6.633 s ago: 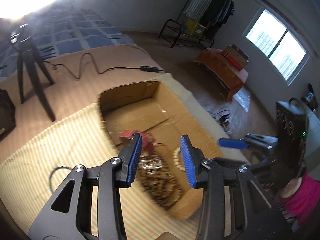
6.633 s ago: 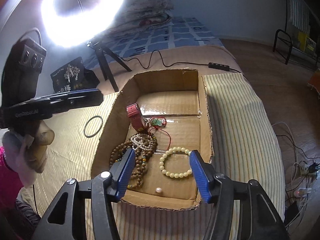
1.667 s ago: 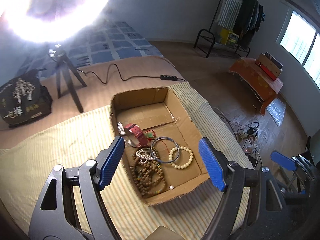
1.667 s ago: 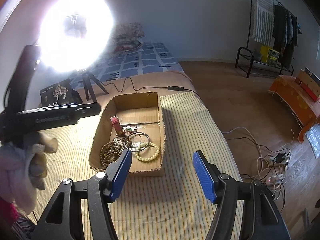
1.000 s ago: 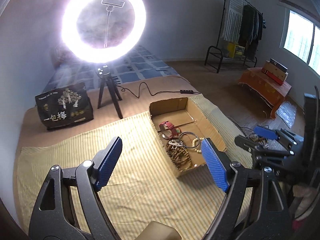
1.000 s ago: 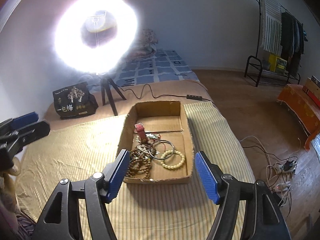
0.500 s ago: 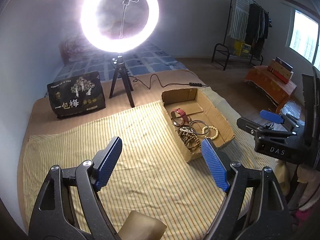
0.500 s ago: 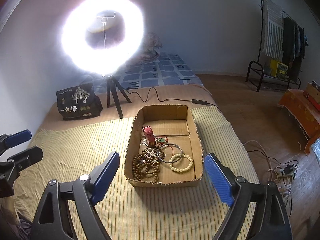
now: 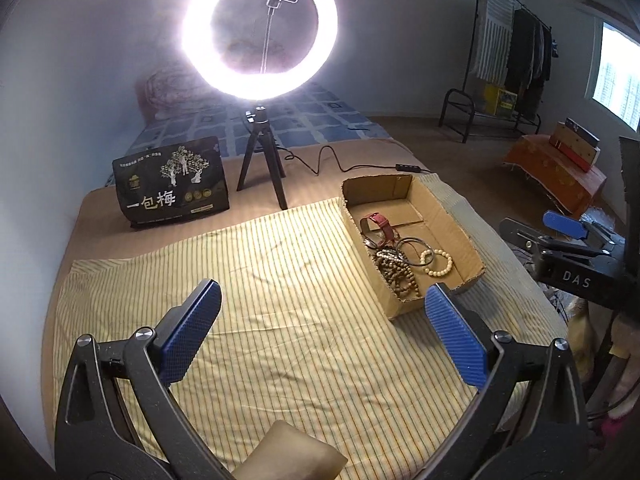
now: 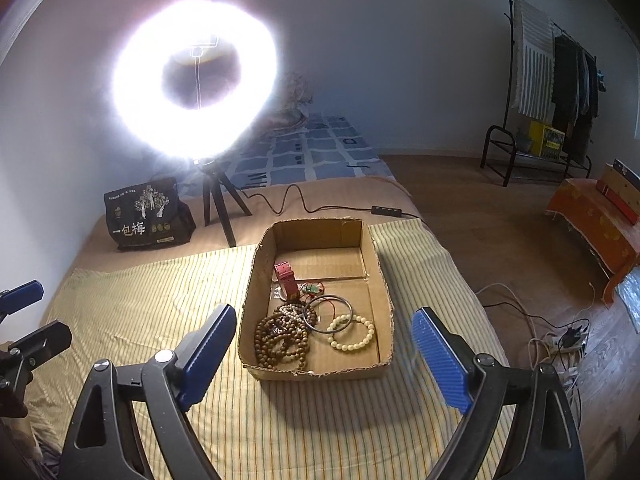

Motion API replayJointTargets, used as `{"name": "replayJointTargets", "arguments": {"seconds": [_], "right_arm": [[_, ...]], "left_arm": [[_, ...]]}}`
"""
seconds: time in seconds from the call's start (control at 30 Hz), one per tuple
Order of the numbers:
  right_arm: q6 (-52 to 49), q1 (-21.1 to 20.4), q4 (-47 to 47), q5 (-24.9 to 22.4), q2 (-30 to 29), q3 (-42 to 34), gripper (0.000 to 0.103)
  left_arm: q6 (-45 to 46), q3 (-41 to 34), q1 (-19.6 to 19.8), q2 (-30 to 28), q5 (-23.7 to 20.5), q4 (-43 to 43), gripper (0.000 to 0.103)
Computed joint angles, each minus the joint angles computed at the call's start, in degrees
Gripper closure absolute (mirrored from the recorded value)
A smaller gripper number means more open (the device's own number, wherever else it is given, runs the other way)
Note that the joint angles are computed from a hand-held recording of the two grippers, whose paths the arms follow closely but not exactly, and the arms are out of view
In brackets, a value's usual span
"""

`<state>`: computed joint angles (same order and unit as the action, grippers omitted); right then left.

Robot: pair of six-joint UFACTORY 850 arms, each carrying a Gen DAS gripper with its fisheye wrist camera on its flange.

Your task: Organize jewelry

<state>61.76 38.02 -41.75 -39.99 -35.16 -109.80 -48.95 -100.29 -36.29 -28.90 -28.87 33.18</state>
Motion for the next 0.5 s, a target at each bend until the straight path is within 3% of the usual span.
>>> {"name": "replayJointTargets", "arguments": {"seconds": [0.5], "right_arm": [[0.32,0.56,-2.03,0.35,0.02,-0.03,0.012]], "left_arm": [[-4.03,0.83,-0.17,0.41,-1.19,4.16,0.000]]}}
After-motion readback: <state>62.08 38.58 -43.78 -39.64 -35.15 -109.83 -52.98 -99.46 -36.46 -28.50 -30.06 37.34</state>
